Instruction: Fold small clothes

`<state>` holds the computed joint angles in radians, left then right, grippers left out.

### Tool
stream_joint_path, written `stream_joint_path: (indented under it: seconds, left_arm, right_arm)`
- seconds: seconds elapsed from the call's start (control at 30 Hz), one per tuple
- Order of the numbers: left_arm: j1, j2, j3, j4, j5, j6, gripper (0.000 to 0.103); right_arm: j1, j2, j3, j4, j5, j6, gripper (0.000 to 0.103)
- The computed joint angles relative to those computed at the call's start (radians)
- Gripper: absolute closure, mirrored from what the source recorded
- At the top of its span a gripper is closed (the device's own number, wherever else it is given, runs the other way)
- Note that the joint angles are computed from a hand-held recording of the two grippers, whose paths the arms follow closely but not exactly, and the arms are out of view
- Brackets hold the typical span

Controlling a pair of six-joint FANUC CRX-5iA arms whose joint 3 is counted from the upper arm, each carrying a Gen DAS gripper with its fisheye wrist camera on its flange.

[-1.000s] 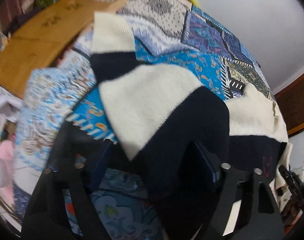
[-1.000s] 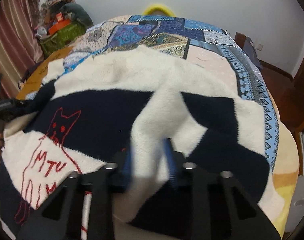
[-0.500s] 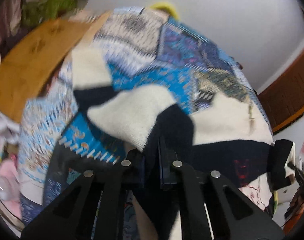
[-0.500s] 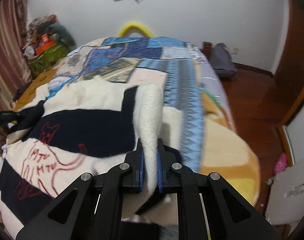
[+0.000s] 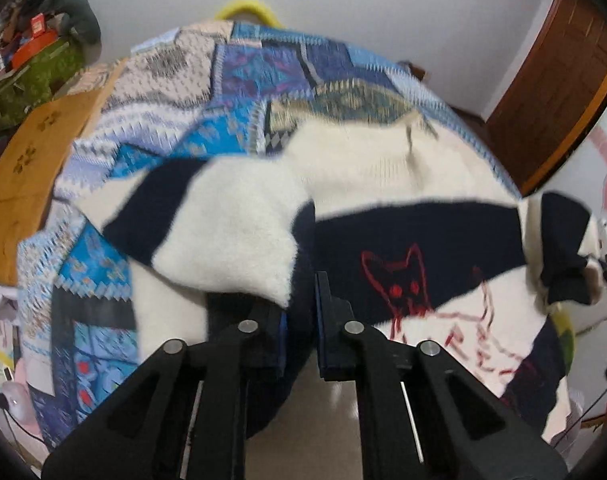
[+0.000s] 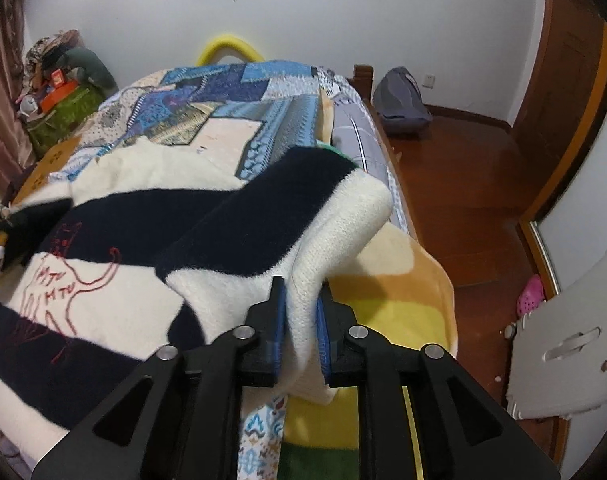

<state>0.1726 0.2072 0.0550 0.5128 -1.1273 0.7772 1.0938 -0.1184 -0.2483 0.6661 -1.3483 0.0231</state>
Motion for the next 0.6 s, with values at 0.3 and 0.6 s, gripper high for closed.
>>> stream_joint_path:
  seconds: [0.3, 0.6]
  left_arm:
    - [0.018, -0.090, -0.102, -0.007, 0.027, -0.094, 0.056]
    - [0.154, -0.165, -0.150, 0.108, 0.069, -0.178, 0.041]
  right_arm:
    - [0.061, 0.049, 0.081, 0.137, 0.008, 0.041, 0.059]
    - [0.009, 0.222, 0.298, 0.132, 0.204, 0.261, 0.055]
